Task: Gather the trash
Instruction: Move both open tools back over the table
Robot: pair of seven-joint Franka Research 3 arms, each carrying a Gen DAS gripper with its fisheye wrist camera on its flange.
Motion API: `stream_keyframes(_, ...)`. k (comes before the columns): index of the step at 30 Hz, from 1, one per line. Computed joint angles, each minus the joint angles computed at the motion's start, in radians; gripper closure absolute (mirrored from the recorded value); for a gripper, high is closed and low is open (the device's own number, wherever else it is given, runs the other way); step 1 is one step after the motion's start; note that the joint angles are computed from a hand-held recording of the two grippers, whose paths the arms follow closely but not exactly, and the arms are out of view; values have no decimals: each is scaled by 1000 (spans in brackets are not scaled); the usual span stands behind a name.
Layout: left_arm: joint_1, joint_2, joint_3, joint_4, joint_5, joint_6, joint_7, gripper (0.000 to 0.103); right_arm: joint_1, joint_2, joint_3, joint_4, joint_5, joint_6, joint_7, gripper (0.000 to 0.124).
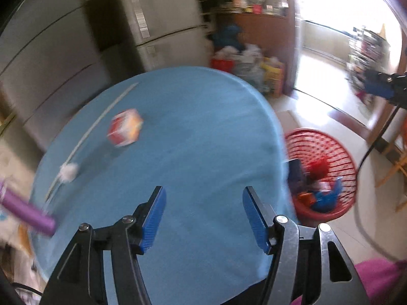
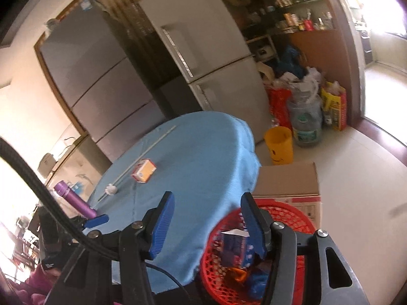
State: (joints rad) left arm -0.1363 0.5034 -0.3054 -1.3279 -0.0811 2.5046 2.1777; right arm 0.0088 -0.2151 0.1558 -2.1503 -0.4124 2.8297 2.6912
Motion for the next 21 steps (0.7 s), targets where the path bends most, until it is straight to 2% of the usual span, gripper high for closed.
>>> stream_keyframes(7,38,-68,96,-147,98,193,-148,38,66,87,-30,80,84,-7,-60,66)
stream_keyframes(12,55,-58,133,-154,189,264,-252,38,136,179,-63,168,190,-29,-151,66)
stream_keyframes(14,66,-49,135,-146,209,274,-280,37,163,216,-76,208,227,-45,-193,66)
stream_keyframes(17,81,-12,136,-97,221,248,-321,37,202,294,-91,300,306,-87,-285,65)
stream_keyframes(21,99,47,138,-14,214,164,-375,37,234,422,-105,467,409,-160,-408,65)
